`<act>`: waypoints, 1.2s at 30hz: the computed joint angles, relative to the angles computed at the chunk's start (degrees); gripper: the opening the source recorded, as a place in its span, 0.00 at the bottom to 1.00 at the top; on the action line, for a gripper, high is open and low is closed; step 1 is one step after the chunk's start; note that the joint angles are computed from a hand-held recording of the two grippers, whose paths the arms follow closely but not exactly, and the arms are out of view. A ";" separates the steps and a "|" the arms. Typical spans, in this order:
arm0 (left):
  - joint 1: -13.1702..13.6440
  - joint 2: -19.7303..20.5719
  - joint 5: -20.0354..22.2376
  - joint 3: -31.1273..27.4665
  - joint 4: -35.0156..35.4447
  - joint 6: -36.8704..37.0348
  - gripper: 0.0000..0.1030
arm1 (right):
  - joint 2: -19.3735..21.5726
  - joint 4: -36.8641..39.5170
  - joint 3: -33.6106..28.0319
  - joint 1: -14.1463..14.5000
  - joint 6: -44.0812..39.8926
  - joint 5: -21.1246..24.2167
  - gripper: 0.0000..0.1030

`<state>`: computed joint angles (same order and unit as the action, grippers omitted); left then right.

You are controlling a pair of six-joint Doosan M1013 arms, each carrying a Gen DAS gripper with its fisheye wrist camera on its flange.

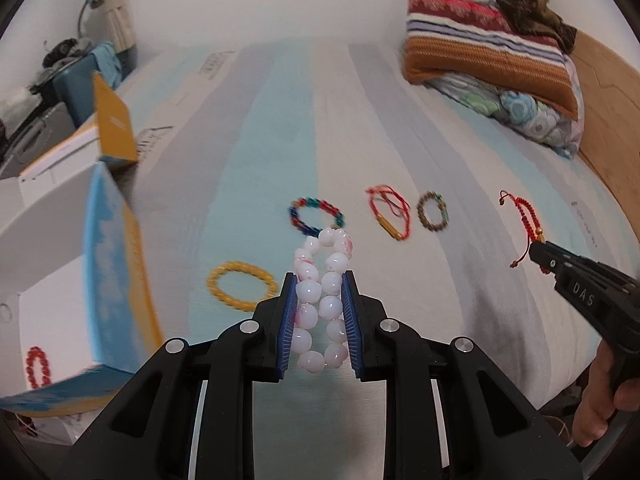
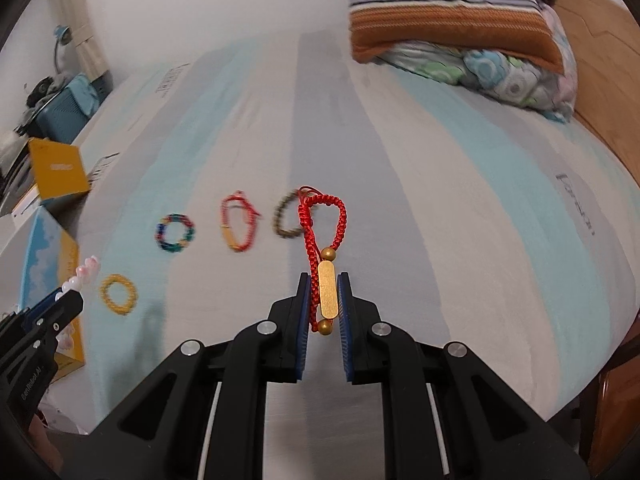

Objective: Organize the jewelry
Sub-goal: 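Carry both bracelets into the white box and open both tools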

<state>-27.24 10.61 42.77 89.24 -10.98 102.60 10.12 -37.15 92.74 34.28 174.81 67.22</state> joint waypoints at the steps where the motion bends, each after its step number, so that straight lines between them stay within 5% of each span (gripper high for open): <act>1: 0.38 -0.20 0.01 -0.19 -0.02 -0.09 0.21 | 0.57 -0.09 -1.18 0.28 -0.83 0.30 0.12; 19: 9.59 -2.95 -0.34 -2.13 0.36 -0.53 0.21 | 11.35 -1.73 -20.92 5.14 -11.80 3.28 0.12; 36: 20.02 -2.65 -0.06 -1.43 5.52 -6.11 0.21 | 23.09 3.18 -37.84 8.15 -23.45 1.35 0.12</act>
<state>-7.22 7.95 42.71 87.81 -5.46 96.49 33.21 -33.97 54.90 42.42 151.36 68.57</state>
